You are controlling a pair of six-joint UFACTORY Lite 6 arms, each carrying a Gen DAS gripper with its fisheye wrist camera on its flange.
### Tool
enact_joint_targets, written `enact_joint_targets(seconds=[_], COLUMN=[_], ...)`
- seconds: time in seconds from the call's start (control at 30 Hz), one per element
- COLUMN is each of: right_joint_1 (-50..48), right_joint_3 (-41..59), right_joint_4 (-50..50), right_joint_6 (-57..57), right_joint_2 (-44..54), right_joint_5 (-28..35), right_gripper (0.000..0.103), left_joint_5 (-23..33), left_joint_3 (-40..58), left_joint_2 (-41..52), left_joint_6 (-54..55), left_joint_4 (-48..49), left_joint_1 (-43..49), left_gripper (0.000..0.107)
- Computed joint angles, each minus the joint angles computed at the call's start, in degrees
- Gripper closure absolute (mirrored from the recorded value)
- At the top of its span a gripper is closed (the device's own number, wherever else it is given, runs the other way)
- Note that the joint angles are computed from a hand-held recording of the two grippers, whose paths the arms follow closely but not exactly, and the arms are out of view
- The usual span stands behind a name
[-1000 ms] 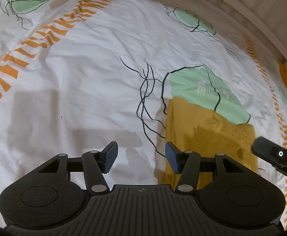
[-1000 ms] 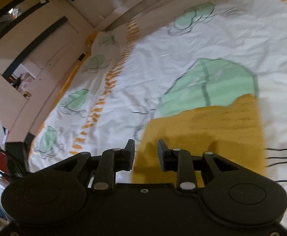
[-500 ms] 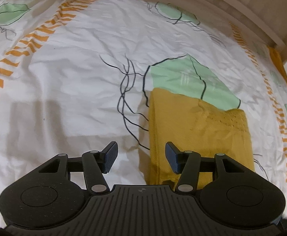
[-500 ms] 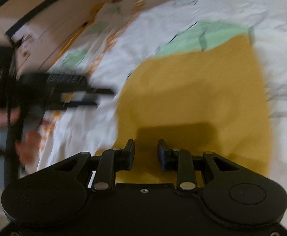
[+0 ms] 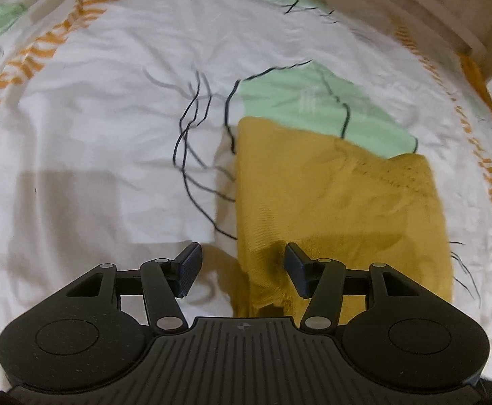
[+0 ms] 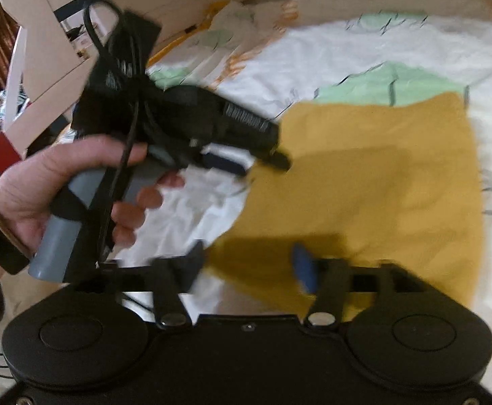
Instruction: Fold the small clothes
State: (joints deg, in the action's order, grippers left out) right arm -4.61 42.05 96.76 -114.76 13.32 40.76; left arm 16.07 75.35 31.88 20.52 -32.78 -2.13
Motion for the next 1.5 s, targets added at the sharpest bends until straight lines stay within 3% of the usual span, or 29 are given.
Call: enact_joint_targets(seconds=[0.2,0.27,0.57,0.83,0.93,1.1,1.5], right_joint_1=[3.8,4.7,7.5,-4.5,-11.1,-18.0,-20.0], right_joint_3=[-4.8,-4.7,-3.6,-0.9,4.4,15.5,38.3], right_joint_4=[16.0,16.9,5.8,-4.6,-7.6,-11.8,-20.2], right_joint_6=[-18.9,-20.4,-13.5,-3.7,2.8,13.2,32.2], right_joint_2=[-4.0,-2.9,1.6,-1.1,1.6,10.5,29.8], right_joint_5=[-8.4,-8.5,-2.4,3.9,4.6,6.1,11.5], right_gripper=[0.020,0.020,0.012,0.014,0.011,0.010,0.009], left_joint_5=[-0.3,-0.2,0.6,-2.8,-3.3,0.7,6.6], left_joint_3=[-0.7,-0.9,-0.3,-6.9,-10.8,-15.4,-21.2], left_joint_2=[-0.6,-0.8,-0.3,-6.7,-9.8,-12.7,-14.3], left_joint_6=[-0.8,-0.8,0.2,0.0,11.3,25.2,29.5], left_joint_4=[0.9,1.0,-0.3,0.4,-10.5,-24.9,-30.3], left_joint_1=[0.0,0.0,0.4,1.1,2.3,4.7,5.9], left_gripper=[0.053,0.053,0.053,0.054,0.054,0.054,0.054])
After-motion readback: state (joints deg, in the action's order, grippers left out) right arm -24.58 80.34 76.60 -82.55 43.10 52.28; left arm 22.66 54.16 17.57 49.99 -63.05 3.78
